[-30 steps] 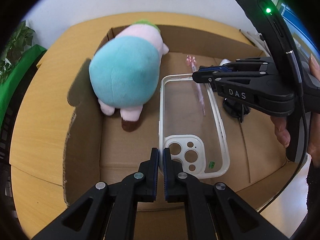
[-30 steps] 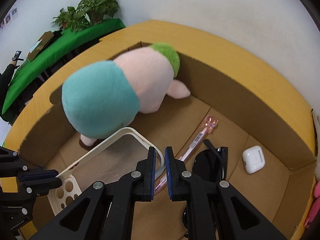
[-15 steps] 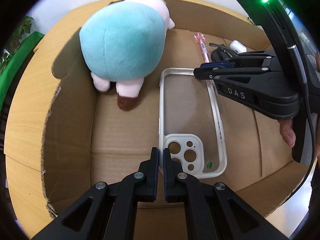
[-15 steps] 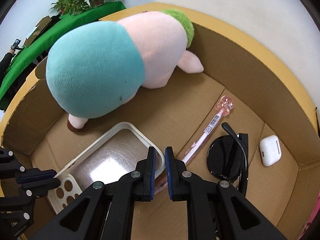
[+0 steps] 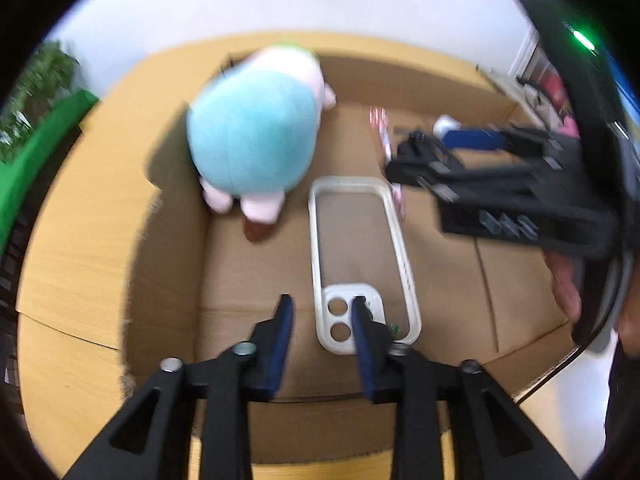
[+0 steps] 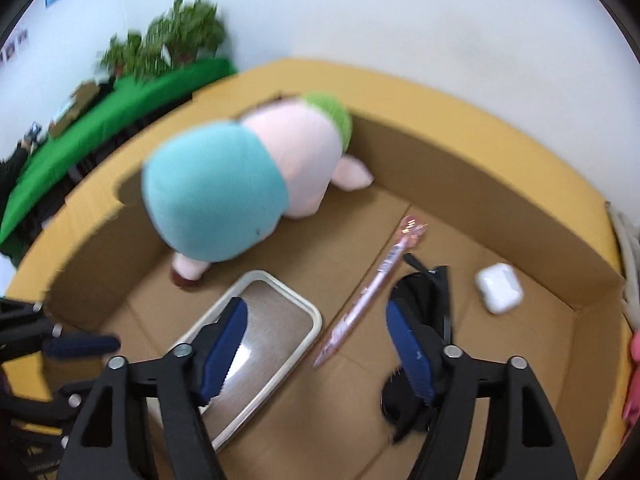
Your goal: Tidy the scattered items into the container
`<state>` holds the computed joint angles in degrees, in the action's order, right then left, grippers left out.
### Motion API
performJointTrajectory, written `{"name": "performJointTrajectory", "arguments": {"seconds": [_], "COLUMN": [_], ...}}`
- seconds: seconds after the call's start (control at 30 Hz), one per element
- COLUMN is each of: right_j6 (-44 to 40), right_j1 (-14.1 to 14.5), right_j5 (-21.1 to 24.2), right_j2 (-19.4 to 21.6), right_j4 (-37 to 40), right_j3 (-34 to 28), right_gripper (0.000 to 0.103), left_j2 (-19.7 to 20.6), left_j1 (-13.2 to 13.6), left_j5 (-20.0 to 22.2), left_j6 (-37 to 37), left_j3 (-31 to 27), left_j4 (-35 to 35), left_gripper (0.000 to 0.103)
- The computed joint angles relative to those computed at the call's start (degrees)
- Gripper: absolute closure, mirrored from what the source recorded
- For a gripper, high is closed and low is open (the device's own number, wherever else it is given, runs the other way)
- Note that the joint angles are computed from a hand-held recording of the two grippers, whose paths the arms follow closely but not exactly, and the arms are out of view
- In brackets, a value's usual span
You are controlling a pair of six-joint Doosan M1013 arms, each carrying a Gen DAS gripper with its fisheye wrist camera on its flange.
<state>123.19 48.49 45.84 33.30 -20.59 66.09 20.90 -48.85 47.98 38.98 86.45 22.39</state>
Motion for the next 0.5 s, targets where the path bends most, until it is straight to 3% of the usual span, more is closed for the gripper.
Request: {"name": "performJointTrajectory", "arguments": {"seconds": [0.07,0.17,0.3,0.5], "right_j6": [7.68,21.38,35.20,44.55], "right_j1": [1.97,5.37,7.55,9.11], "right_j5": [-2.60,-3.23,-3.41,0.66], "right_j2": [-3.38,-7.71,-12.40,-14.79], "right_j4": [-6.79,-18.49,-25.35,-24.60], "right_j3": [4.57,10.71,17.69,23.01], "right_gripper": [0.011,0.005,0.000,0.000], "left_j2": [-1.45,-2.83,-3.61,-2.87], "left_j1": [-1.85,-4.50,-6.87,-8.93], "left_j5": [-1.09,-1.87,-2.69,-2.17], "left_j6": [-7.27,-17.20,-24.43,-28.01], "left_j3": [1.67,3.56,4.77,4.61], "left_j4": [8.32,19.05,26.66,30.59], "left_gripper": [0.042,0.030,0.027,0.026]}}
